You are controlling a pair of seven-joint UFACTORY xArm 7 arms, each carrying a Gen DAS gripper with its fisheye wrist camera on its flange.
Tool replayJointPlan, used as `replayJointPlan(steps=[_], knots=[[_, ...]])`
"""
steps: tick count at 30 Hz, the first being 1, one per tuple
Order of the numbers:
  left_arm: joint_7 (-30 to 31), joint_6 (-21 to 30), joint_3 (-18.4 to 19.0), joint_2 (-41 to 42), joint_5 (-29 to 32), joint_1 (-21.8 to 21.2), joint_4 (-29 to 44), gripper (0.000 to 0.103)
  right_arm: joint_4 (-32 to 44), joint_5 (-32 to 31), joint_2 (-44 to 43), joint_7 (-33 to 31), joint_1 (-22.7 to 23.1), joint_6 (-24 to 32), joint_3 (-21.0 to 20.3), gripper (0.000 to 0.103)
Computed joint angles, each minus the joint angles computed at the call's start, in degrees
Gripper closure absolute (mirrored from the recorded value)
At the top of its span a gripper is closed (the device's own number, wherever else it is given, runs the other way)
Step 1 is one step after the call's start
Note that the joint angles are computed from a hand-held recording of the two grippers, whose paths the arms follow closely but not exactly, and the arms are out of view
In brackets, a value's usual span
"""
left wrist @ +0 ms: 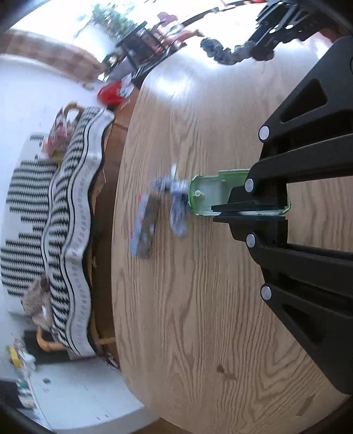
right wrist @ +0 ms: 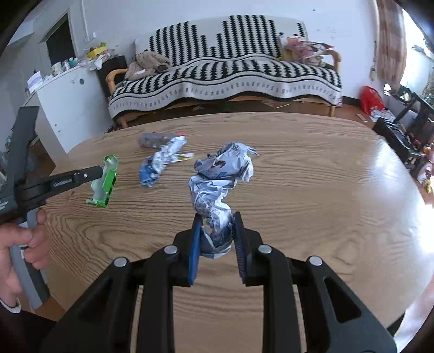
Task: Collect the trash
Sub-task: 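Carry the foil wrapper and green packaging over the bin and open both tools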
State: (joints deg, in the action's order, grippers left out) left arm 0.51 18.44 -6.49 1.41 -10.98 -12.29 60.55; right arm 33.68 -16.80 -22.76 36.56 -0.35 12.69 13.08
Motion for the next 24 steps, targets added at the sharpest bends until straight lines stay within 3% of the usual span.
replayJointPlan(steps=[4,11,20,24], knots=[[0.7,-1.5,-2.3,-2.3,0.1,-3.0,-2.1,0.102,-5.0,2.2,-7.7,-2.4,0.4,2.7,-3.4,0.08],[0.6,-3.1,-5.8,-2.4,1.8,-9.6,-2.2,0.102,-14.1,5.5,-23.7,-9.0,-3.4,9.3,-9.6,0.08],[2.7,-3.7,-9.2,-1.1,1.8,-16.7,-1.2,0.102,-23.5,8.3,-42.9,-21.0,-16.2,18.7,-19.4,0.08],[2.2,-3.7,-10.6,0.7,3.8,-19.5,-0.2,0.102,-25.0,9.5,-45.9,-27.6,-22.3,21.2,-24.6,0.08]])
